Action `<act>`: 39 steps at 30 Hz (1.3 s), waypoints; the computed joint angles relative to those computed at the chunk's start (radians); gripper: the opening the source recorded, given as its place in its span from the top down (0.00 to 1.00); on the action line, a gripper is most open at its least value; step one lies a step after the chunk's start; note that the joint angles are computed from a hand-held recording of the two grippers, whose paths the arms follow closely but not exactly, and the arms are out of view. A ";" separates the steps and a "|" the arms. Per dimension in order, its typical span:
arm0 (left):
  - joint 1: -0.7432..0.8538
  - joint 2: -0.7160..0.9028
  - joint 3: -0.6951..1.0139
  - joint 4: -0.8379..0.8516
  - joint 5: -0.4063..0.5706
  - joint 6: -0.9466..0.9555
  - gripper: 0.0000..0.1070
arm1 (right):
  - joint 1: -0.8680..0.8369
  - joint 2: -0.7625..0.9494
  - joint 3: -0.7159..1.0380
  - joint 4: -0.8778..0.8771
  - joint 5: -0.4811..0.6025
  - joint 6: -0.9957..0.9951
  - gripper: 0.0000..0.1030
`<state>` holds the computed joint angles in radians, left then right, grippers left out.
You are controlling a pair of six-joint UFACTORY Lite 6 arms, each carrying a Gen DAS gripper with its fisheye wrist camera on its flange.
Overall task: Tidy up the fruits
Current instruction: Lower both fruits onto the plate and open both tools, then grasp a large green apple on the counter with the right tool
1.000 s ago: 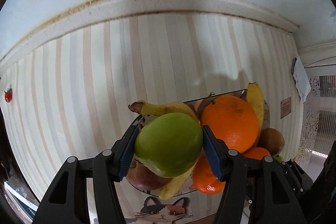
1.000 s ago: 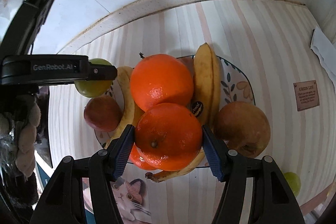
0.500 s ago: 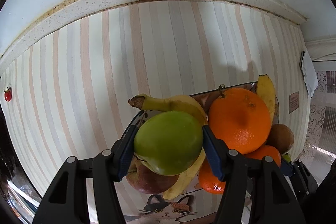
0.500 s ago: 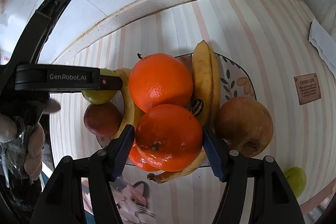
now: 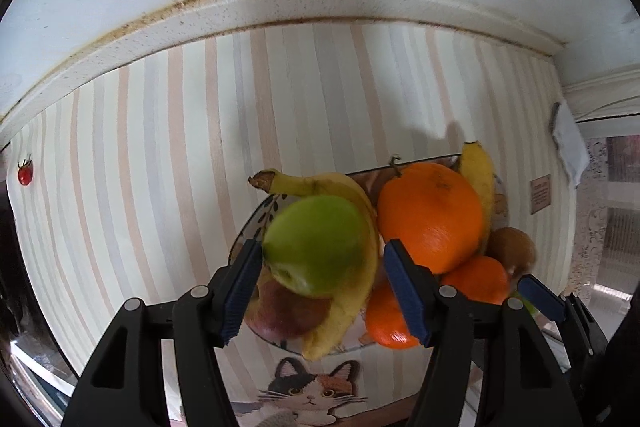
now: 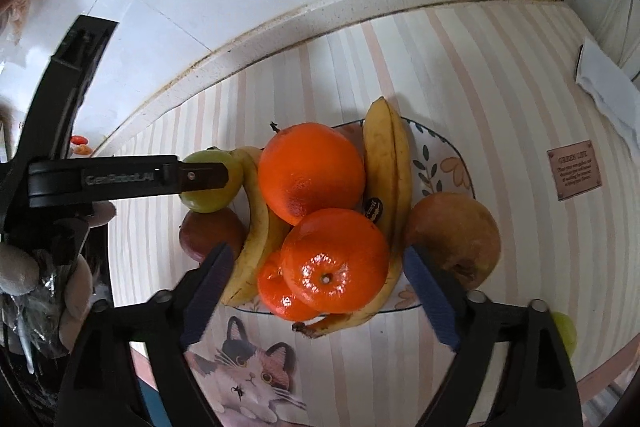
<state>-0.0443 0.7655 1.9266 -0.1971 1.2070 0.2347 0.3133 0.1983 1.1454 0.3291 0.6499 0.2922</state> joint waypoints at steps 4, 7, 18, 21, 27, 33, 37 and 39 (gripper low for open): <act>0.024 -0.190 -0.213 -0.031 -0.076 0.028 0.31 | 0.022 -0.038 0.002 -0.101 0.053 0.074 0.07; 0.038 -0.347 -0.396 -0.035 -0.135 0.051 0.30 | 0.027 -0.088 -0.032 -0.144 0.070 0.100 0.07; 0.153 -0.790 -0.821 -0.034 -0.215 0.060 0.16 | 0.063 -0.284 -0.135 -0.251 0.150 0.189 0.07; 0.195 -0.944 -0.904 -0.028 -0.200 0.059 0.16 | 0.123 -0.367 -0.141 -0.320 0.194 0.275 0.07; 0.211 -1.204 -1.000 0.022 -0.142 0.002 0.16 | 0.249 -0.492 -0.110 -0.453 0.308 0.422 0.05; 0.176 -1.362 -1.010 0.046 -0.057 -0.057 0.16 | 0.363 -0.614 -0.065 -0.514 0.434 0.500 0.05; 0.133 -1.427 -1.019 0.057 -0.023 -0.106 0.16 | 0.370 -0.725 -0.083 -0.489 0.489 0.493 0.05; 0.072 -1.456 -1.048 0.096 -0.027 -0.171 0.16 | 0.282 -0.815 -0.151 -0.420 0.490 0.421 0.05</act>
